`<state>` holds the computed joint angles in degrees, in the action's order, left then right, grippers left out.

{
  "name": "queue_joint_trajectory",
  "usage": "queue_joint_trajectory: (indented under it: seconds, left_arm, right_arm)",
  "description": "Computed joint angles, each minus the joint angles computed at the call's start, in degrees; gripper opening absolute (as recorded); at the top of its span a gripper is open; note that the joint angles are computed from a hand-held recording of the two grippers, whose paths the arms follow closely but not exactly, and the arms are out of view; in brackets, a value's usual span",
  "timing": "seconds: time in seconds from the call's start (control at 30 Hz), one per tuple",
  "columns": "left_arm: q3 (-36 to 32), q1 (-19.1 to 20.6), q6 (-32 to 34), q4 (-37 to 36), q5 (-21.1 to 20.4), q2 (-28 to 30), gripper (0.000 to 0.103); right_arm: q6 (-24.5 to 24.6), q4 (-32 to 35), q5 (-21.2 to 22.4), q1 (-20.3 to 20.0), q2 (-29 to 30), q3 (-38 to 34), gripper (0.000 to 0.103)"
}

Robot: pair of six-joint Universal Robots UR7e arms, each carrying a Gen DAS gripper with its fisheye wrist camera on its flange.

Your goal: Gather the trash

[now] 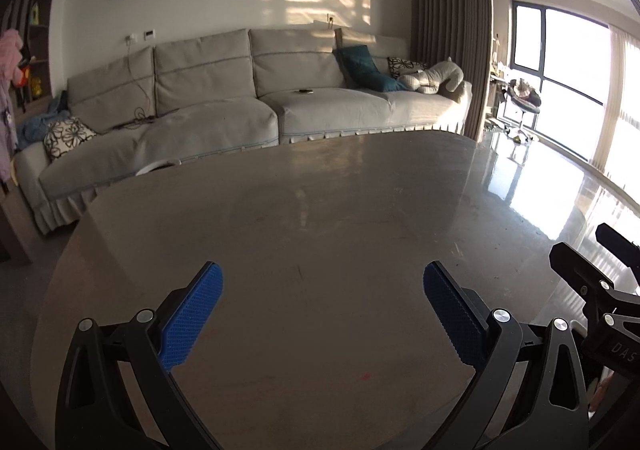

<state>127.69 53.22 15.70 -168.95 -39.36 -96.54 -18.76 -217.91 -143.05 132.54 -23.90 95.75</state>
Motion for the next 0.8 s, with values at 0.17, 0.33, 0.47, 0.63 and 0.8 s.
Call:
queue_joint_trajectory:
  seconds: [0.17,0.33,0.47,0.63,0.8]
  left_arm:
    - [0.3,0.2,1.5,-1.5,0.7,-1.1,0.099]
    - [1.0,0.3,3.9,-3.0,0.9,-1.3,0.099]
    - [1.9,-0.3,5.3,-4.5,1.8,-1.4,0.099]
    - [2.6,-0.7,6.4,-5.9,2.5,-1.5,0.099]
    - [3.5,-1.3,7.8,-8.6,3.5,-1.7,0.099]
  right_arm:
    - [-1.3,0.9,-0.1,1.2,1.4,-2.0,0.098]
    - [-2.1,0.7,-0.7,1.6,1.7,-2.5,0.098]
    - [-2.1,0.0,-0.8,1.5,1.2,-1.9,0.098]
    - [-2.2,-0.5,-1.2,1.7,1.3,-2.0,0.098]
    - [-2.6,-1.3,-1.9,2.0,2.0,-2.3,0.098]
